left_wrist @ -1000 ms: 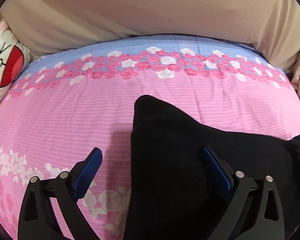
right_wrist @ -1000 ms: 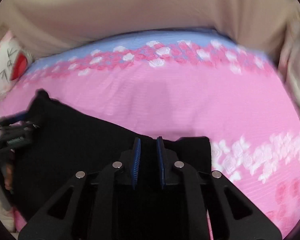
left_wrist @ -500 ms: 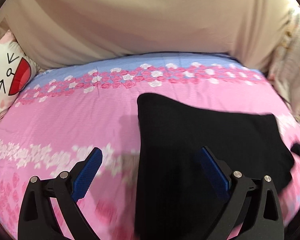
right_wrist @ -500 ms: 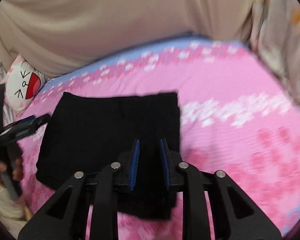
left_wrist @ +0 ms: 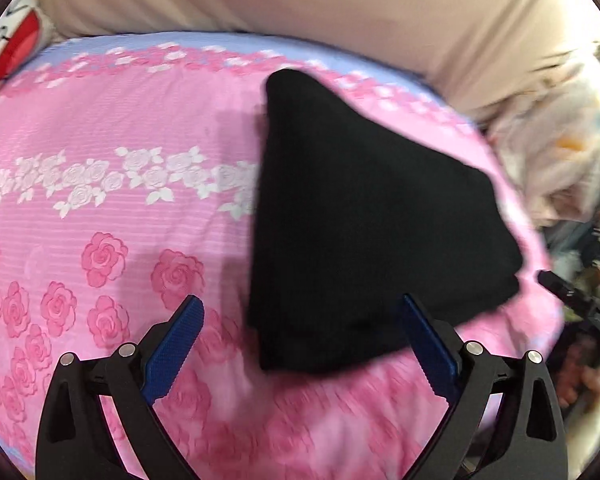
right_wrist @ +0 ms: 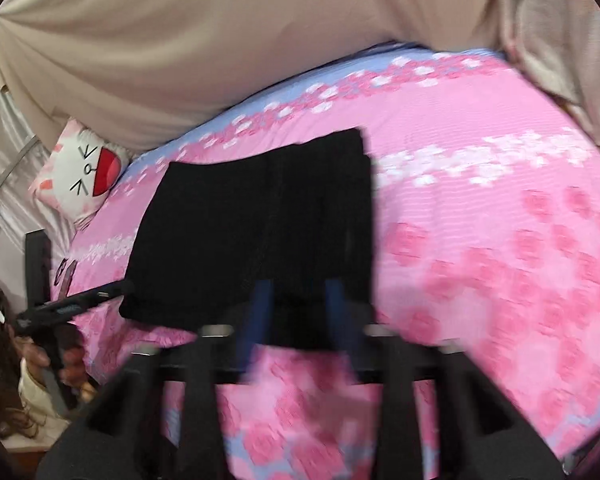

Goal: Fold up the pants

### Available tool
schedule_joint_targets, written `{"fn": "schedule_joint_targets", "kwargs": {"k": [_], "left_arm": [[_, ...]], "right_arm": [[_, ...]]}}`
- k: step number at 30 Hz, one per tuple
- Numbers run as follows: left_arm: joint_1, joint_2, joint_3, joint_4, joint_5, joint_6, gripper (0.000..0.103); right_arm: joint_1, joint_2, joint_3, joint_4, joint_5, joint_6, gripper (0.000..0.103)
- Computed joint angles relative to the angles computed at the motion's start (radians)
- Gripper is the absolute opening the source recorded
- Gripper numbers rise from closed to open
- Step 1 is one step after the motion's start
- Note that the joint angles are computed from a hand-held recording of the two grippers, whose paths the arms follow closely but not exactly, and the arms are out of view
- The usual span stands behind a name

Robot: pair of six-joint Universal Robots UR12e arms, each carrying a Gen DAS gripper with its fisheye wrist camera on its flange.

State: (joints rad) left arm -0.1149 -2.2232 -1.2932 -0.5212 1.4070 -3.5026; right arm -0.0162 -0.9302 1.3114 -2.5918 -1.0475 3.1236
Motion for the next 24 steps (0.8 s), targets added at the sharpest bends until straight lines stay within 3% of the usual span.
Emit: {"fn": "schedule_joint_targets", "kwargs": {"k": [1, 3, 7, 12, 17, 19, 24], "left_arm": [[0.011, 0.010, -0.017, 0.009, -0.054, 0.008, 0.098], [0.025, 0.010, -0.019, -0.014, -0.125, 0.019, 0.097], [0.049, -0.026, 0.021, -0.090, -0.280, -0.011, 0.097], [0.062, -0.055, 0.058, -0.092, -0.344, -0.006, 0.097], [0.073, -0.101, 0.127, -0.129, -0.432, 0.025, 0.097], [0.074, -0.126, 0.173, -0.167, -0.451, 0.045, 0.097], [0.084, -0.151, 0.228, -0.261, -0.511, 0.075, 0.097]], "right_arm": [[-0.007, -0.011, 0.018, -0.025, -0.005, 0.003, 0.086], [-0.026, -0.021, 0.033, -0.004, 0.062, 0.003, 0.086], [-0.042, 0.009, -0.010, 0.120, 0.190, -0.009, 0.085], [-0.050, 0.079, -0.098, 0.317, 0.313, -0.035, 0.085], [-0.062, 0.151, -0.187, 0.411, 0.506, -0.070, 0.085], [-0.060, 0.175, -0.228, 0.459, 0.539, -0.093, 0.086], [-0.057, 0.235, -0.362, 0.731, 0.613, -0.256, 0.086]]}}
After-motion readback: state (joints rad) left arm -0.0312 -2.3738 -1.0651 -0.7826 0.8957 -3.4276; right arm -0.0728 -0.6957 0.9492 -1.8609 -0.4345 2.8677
